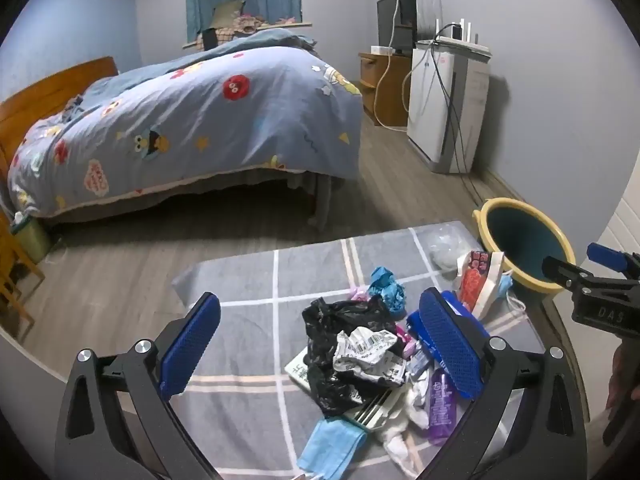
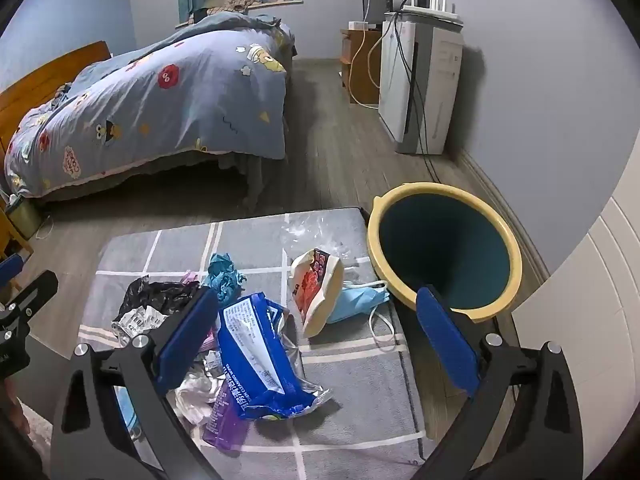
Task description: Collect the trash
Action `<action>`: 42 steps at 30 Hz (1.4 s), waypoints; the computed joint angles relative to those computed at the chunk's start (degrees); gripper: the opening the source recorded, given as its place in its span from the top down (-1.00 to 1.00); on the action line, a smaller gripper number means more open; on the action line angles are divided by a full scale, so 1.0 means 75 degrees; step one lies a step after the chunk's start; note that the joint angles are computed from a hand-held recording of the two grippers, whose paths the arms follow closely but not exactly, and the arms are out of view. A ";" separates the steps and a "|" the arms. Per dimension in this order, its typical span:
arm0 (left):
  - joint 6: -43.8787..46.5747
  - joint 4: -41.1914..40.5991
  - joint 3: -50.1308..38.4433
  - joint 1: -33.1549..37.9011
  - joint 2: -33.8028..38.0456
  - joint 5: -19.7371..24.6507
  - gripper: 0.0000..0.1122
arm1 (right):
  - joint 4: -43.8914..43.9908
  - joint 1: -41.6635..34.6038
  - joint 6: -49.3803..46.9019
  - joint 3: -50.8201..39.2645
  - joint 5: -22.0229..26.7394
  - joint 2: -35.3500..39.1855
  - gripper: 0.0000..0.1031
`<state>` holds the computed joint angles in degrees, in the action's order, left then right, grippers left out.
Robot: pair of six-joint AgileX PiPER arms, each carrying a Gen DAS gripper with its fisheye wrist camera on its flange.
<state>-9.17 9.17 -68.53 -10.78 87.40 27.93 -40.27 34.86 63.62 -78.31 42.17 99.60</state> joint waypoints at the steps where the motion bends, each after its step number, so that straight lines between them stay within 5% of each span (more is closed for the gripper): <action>1: -0.0028 0.0026 0.0000 -0.0003 0.0001 0.0000 -0.76 | -0.0005 -0.0001 0.0021 0.0008 -0.0004 -0.0008 -0.89; 42: -0.0269 0.0358 -0.0017 -0.0083 0.0016 0.0049 -0.76 | 0.0213 -0.0080 -0.0073 0.0040 -0.0135 0.0032 -0.89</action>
<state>-11.19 11.85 -68.66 -11.40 87.51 28.30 -38.67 34.26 63.07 -78.01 41.16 99.84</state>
